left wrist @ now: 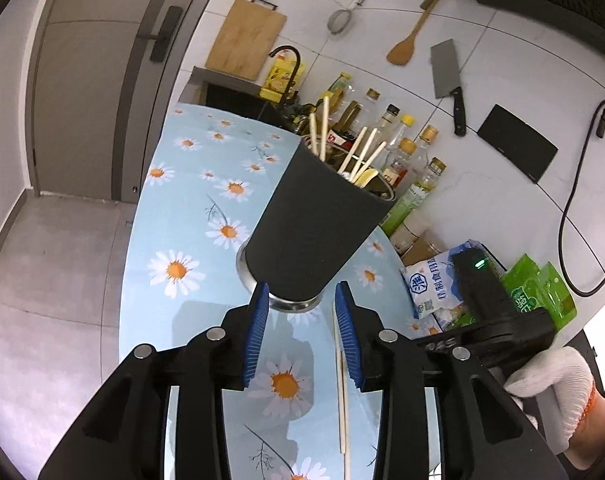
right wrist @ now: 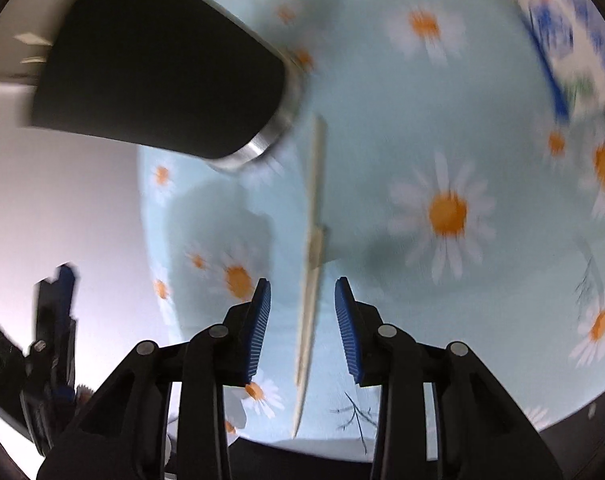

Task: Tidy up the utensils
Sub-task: 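Move both tools down to the last loose chopsticks beside the holder, then close the right tool on one wooden chopstick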

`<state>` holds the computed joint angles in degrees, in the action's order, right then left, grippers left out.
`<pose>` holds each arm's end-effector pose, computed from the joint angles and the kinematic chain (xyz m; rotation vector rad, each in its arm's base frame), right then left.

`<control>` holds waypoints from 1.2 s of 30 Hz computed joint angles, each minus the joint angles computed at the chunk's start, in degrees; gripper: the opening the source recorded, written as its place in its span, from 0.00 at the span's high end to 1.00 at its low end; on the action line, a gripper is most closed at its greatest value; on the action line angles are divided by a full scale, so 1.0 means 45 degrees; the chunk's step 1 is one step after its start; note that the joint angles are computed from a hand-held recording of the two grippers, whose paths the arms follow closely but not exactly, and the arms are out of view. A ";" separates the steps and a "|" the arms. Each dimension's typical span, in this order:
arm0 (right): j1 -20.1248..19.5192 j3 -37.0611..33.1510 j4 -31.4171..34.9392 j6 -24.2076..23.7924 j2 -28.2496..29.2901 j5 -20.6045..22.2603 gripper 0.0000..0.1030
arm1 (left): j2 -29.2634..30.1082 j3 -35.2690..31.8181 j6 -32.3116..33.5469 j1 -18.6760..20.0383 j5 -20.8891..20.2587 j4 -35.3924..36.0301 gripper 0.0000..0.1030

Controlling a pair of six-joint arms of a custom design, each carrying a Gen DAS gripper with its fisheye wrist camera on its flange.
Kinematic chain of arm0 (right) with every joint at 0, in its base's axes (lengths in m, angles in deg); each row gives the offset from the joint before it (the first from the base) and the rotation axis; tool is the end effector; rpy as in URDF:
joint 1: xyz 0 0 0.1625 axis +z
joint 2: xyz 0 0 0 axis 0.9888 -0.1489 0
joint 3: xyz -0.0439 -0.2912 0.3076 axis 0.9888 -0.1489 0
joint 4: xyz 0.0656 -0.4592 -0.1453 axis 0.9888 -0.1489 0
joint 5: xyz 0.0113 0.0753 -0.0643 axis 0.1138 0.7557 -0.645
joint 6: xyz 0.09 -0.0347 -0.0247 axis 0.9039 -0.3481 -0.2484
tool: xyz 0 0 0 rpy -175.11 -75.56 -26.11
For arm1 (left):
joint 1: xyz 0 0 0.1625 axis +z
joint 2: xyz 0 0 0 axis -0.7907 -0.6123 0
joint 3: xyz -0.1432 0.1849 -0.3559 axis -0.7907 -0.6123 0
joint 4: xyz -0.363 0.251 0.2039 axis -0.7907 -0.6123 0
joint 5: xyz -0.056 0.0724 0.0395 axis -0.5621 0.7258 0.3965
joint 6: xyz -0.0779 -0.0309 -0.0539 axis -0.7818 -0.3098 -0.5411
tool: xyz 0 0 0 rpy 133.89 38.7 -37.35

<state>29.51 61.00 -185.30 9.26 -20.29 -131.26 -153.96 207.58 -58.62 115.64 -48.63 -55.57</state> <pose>0.2744 -0.4501 0.0697 -0.7909 -2.7351 0.4294 -0.0931 -0.5040 0.3201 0.9598 2.8764 -0.6931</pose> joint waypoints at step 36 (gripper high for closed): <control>0.0437 -0.4058 0.6222 0.3946 0.2841 -0.1735 0.96 | 0.0862 -0.0147 -0.0434 0.1363 -0.1045 0.0882 0.68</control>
